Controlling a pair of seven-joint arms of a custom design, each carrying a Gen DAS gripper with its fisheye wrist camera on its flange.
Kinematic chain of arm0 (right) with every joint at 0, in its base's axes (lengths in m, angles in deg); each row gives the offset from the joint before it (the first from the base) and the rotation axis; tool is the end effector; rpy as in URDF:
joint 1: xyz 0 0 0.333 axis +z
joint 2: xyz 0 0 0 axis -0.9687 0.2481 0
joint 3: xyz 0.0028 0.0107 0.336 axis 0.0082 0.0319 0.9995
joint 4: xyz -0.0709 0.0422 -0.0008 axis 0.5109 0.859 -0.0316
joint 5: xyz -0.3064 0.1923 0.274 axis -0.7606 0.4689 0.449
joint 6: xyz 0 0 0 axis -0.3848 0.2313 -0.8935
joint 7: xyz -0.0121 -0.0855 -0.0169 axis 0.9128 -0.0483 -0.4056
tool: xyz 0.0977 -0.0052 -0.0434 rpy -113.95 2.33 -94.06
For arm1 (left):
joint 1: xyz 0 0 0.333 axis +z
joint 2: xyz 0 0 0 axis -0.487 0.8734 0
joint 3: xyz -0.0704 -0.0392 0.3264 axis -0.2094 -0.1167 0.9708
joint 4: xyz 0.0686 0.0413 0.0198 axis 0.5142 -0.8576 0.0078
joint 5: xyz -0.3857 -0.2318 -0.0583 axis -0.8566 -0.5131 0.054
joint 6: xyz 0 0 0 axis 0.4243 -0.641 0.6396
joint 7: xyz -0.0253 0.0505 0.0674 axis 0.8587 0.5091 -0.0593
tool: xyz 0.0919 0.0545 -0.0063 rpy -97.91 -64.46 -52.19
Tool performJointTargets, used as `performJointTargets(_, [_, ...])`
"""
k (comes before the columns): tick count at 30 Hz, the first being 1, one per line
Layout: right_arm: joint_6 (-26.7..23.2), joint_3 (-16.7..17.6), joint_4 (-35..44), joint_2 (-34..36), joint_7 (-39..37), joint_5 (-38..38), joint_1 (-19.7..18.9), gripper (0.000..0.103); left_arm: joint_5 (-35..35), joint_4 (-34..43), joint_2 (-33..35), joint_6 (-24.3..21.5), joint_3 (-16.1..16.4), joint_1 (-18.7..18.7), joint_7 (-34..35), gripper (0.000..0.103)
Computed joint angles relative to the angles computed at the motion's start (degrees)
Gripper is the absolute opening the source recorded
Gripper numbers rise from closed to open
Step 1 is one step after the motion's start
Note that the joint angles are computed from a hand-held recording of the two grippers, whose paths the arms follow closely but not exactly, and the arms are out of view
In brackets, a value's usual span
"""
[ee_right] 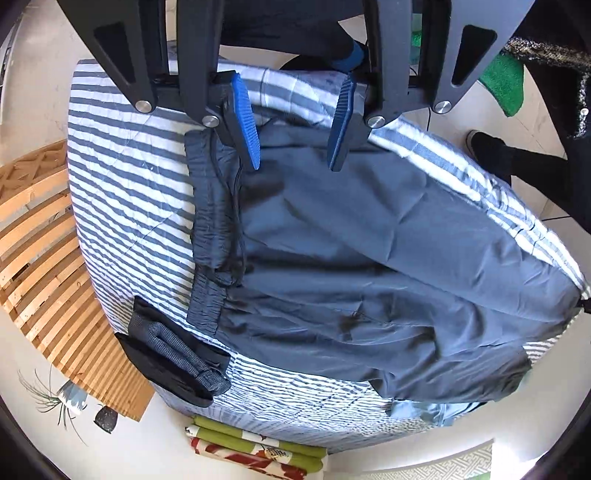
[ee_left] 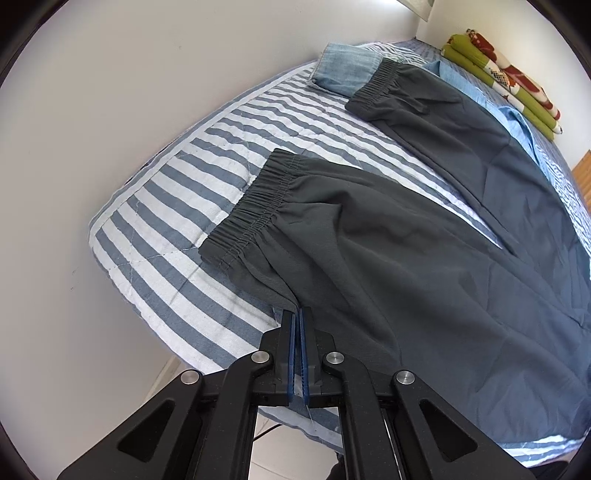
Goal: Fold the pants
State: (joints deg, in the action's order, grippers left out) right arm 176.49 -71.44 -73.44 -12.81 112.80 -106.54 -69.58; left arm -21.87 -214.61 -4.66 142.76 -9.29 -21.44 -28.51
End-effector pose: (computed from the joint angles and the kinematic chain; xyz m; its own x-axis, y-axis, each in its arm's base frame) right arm 0.5469 0.0870 0.4278 0.1168 -0.9790 0.1673 -0.8808 -0.1799 -0.4380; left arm 0.5090 0.0005 0.4305 0.6518 -0.7562 0.0571 -0.6772 -0.6143 -0.4050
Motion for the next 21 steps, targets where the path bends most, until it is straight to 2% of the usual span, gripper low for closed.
performJointTargets(4, [0.78,0.12,-0.81,0.28,-7.37,1.22,2.01,0.036,0.15,0.18,-0.56,-0.50,-0.02,0.04,-0.02,0.001])
performJointTargets(8, [0.90,0.79,0.69,3.35,-12.50,0.69,3.30,0.037,-0.07,0.58,-0.50,-0.98,0.11,0.05,0.19,0.001])
performJointTargets(12, [0.23,0.87,3.56,7.01,-18.89,3.89,5.34,0.037,-0.04,1.11,0.41,-0.98,0.23,0.07,0.41,0.001])
performJointTargets(15, [-0.77,1.24,5.85,10.24,-18.16,-0.09,6.00,0.037,-0.36,1.22,1.05,-0.87,0.46,0.11,0.31,0.001])
performJointTargets(19, [-1.31,0.70,7.47,12.52,-20.00,1.34,6.76,0.036,-2.68,-0.43,0.26,1.67,1.57,-0.07,1.13,0.004])
performJointTargets(21, [-3.05,0.59,8.32,12.71,-21.89,4.15,6.89,0.023,-4.07,-1.26,-0.20,2.71,1.97,-0.04,2.03,0.008])
